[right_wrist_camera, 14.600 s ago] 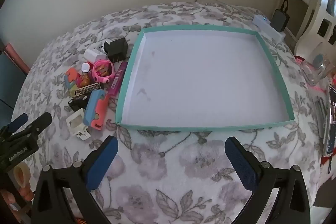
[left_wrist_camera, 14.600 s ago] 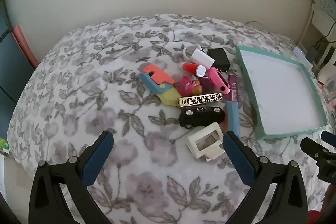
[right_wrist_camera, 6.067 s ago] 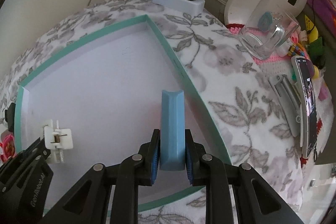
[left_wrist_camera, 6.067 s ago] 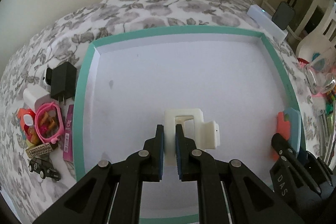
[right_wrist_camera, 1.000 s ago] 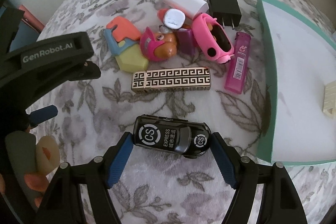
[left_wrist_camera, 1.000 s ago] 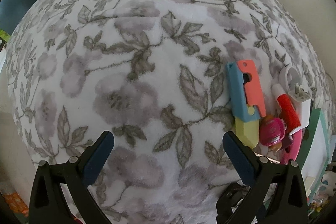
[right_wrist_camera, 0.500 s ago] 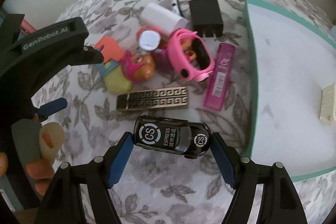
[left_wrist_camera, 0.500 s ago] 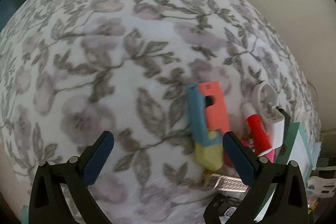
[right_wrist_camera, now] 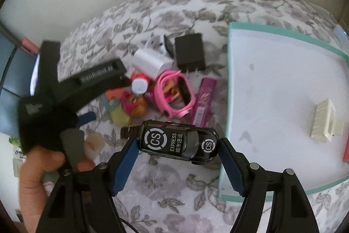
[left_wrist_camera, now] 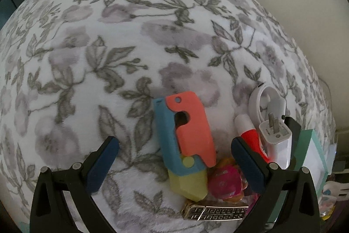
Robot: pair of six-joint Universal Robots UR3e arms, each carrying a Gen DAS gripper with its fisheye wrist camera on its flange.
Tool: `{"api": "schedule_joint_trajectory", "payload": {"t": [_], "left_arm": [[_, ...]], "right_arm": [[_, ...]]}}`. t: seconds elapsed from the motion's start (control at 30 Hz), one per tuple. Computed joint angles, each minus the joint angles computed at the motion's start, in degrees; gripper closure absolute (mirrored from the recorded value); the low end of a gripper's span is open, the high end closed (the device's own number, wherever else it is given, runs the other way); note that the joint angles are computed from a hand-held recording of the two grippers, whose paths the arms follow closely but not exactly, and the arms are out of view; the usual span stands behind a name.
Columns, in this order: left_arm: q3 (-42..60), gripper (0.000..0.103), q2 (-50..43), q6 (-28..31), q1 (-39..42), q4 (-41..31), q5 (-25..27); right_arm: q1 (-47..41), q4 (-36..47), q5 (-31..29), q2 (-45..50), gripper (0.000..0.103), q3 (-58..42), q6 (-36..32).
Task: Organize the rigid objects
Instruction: 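Grasp the blue-orange-yellow folding toy with the left tool while the right tool lifts the car, then carry the folding toy into the tray and open the left tool while the right tool carries the car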
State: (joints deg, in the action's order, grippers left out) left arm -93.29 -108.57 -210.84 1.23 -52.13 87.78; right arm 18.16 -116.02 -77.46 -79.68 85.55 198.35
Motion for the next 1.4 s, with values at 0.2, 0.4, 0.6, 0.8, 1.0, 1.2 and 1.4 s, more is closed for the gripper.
{"api": "schedule_joint_trajectory", "payload": {"t": [0.2,0.4,0.6,0.8,1.0,1.2,1.4], "left_arm": [[5.9,0.019,-4.3,-0.6,-2.7,-2.0,4.7],[4.7,0.058,-1.6,1.5,-3.9,-3.8,7.6],[1.6,0.059,1.8,2.4,-4.1,-4.5,8.1],[0.8,0.059,4.2,1.7,-3.9,-8.7,8.0],[-1.6,0.059,8.2,1.0,-3.2,-9.4,8.9],[-1.2,0.059,13.9,0.4,-4.0,-10.8,10.5],[6.6,0.059,15.3,-0.6,-8.7,-13.8,11.4]], "right_arm": [[-1.0,-2.0,0.4,-1.2,0.026,2.6,1.9],[-2.2,-2.7,1.0,-2.0,0.026,4.1,2.3],[-4.8,-3.2,1.8,-3.8,0.026,6.8,2.7],[-8.2,-3.5,2.8,-6.8,0.026,9.7,3.0],[-12.2,-4.1,3.9,-11.4,0.026,12.9,2.7],[-16.9,-3.3,3.5,-16.6,0.026,15.6,2.0],[-22.7,-1.4,2.0,-21.3,0.026,17.3,-0.7]]}}
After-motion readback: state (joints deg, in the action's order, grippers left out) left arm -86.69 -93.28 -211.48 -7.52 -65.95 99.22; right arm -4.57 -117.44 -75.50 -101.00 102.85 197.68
